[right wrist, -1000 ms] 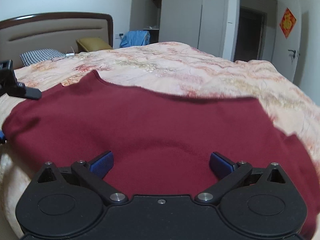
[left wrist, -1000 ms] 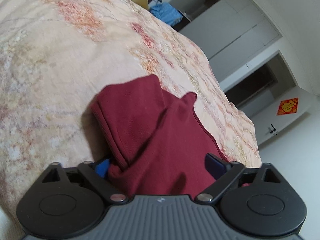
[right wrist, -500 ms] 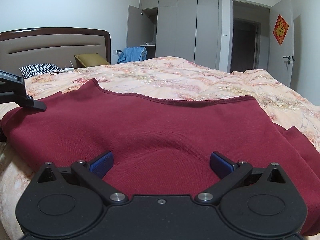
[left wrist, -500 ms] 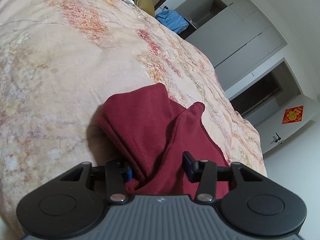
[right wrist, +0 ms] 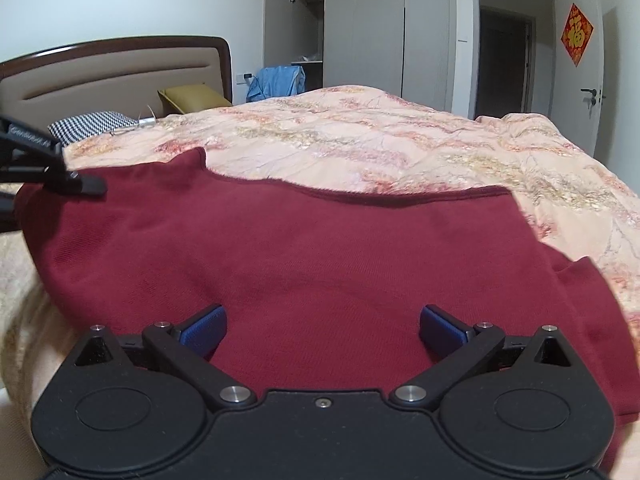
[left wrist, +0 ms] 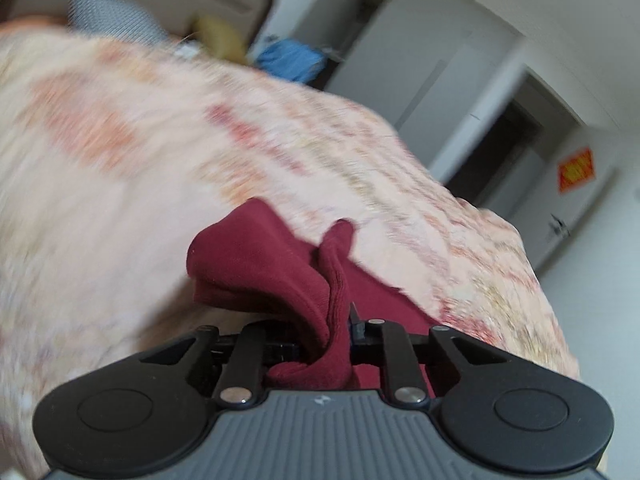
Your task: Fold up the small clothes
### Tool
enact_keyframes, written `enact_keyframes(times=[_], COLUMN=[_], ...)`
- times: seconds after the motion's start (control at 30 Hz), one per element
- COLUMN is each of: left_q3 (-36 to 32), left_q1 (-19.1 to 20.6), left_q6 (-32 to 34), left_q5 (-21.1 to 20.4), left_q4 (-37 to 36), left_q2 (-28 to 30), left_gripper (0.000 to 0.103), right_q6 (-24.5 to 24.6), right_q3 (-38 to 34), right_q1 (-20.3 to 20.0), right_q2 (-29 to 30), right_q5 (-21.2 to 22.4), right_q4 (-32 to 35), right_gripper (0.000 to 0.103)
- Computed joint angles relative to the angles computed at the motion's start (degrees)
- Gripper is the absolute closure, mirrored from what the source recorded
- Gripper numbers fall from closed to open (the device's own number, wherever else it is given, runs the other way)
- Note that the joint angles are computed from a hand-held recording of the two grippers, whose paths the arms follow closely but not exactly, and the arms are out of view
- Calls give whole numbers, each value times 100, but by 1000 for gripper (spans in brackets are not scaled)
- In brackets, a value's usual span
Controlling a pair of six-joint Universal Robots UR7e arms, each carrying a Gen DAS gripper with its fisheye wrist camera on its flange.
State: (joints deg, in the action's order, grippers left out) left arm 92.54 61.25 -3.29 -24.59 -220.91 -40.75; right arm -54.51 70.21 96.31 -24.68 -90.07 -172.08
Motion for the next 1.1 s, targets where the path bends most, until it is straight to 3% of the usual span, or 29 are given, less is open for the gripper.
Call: enact_keyframes(times=[0.13, 0.23, 0.47, 0.63, 0.7, 0.77, 0.83, 1.0, 1.1], left_q3=[-680, -1215, -2094, -2469, -2499, -2471, -2333, -2151, -2077], left_q1=[-163, -264, -430, -402, -404, -401, -381, -359, -334], left_q6=[1104, 1506, 1326, 676, 546, 419, 317, 217, 164], left_q5=[-190, -512, -1359, -1541, -1491, -1529, -1752, -2077, -2389], left_q4=[286, 776, 2148, 3692, 3942, 4064, 4052, 4185, 4159], left_q2=[289, 546, 1248, 1585, 1659, 1664, 1567, 1396, 1329], left_gripper=[83, 83, 83, 83, 83, 79, 65, 55, 41], right_q6=[-106, -220, -210, -53, -13, 29, 107, 224, 293], right_q3=[215, 408, 795, 959, 1039, 1086, 1085, 1135, 1130], right_q1=[-110, -220, -518, -695, -749, -797, -827, -855, -859], right_q2=[-333, -599, -1080, -1284, -1350, -1398, -1412, -1429, -1424], right_q5=[111, 84, -378, -702, -756, -782, -810, -778, -720], right_q4=[-72, -266, -819, -924, -991, -1022, -974, -950, -981], right_gripper=[0, 0, 1, 1, 1, 1, 1, 1, 1])
